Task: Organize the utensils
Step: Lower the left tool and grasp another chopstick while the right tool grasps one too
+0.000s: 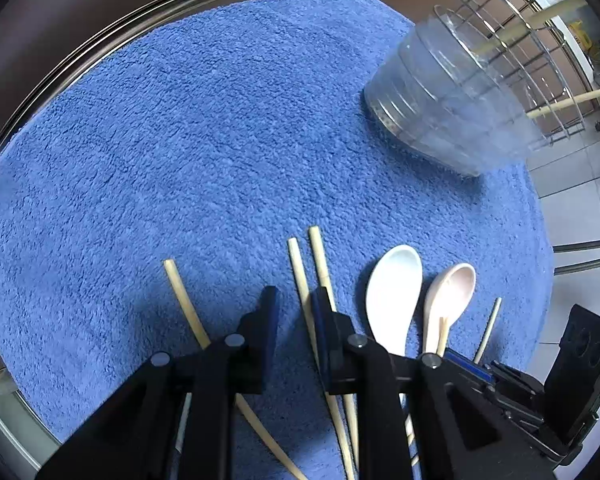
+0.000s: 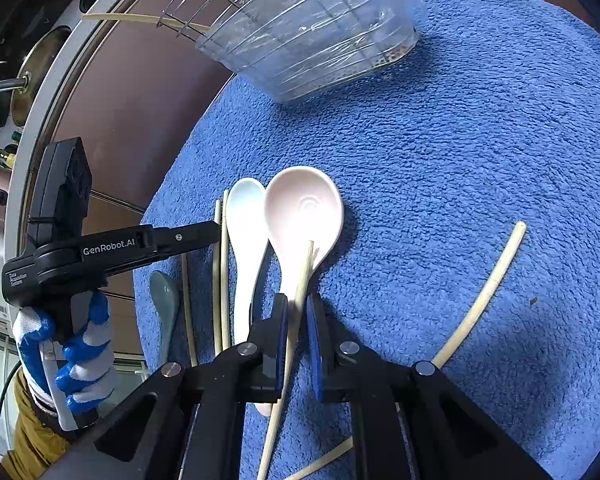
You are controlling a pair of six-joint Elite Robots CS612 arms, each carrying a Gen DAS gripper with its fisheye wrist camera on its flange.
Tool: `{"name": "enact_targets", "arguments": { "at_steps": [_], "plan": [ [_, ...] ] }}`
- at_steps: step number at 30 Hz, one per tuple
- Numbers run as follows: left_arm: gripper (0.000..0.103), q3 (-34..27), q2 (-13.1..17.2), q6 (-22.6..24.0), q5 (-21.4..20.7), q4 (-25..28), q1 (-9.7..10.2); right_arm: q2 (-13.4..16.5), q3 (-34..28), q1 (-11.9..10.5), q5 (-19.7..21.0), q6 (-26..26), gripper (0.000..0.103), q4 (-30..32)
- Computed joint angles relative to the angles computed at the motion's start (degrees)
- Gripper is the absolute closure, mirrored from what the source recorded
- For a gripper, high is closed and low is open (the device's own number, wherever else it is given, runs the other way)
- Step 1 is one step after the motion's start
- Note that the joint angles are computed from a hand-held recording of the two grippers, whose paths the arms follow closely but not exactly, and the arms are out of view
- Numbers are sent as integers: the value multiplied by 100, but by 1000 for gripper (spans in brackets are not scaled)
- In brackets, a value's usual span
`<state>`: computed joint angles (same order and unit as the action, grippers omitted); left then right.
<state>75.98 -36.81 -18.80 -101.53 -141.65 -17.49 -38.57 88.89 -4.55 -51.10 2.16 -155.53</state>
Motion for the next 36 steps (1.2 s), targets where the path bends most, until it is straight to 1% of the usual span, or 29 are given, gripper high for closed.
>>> {"name": "enact_targets", "arguments": {
  "at_steps": [4, 6, 9, 11, 13, 15, 17, 20, 24, 25, 27, 29, 33, 36],
  "plan": [
    [87, -102, 34, -45, 63, 162, -29, -17, 7, -62, 79, -74, 94, 75],
    [86, -173, 74, -147, 67, 246, -60, -15, -10, -64, 105, -75, 94, 100],
    [86, -255, 106, -107, 155, 361, -96, 9, -42, -53, 162, -66, 92, 116],
    [88, -301, 134, -100, 288, 364, -148, 19, -49, -56, 187, -82, 92, 109],
    [94, -276, 131, -145, 438, 295, -187, 30, -52, -42, 199, -64, 94, 66],
    [96, -235, 129, -240, 430, 170, -186, 42, -41, -41, 246, -60, 95, 17],
    [96, -166, 128, -395, 310, -21, -162, 39, -14, -51, 256, -65, 95, -30],
    [98, -56, 109, -452, 300, -294, -139, 33, 26, -20, 236, 15, 95, -173],
    [99, 160, 44, -483, 243, -758, -105, -84, 246, -96, 292, -55, 96, -417],
    [99, 239, 22, -525, 141, -971, -83, -99, 265, -91, 295, -25, 96, -497],
    [99, 414, -59, -559, 129, -1311, -70, -160, 378, -106, 338, -1, 96, -737],
    [99, 574, -126, -617, -13, -1696, -32, -240, 515, -123, 373, -2, 96, -1017],
    [99, 950, -326, -718, -116, -2366, -5, -415, 796, -142, 374, 29, 97, -1493],
    [99, 1214, -508, -719, -117, -2714, -12, -537, 991, -151, 357, 70, 97, -1824]
  ]
}}
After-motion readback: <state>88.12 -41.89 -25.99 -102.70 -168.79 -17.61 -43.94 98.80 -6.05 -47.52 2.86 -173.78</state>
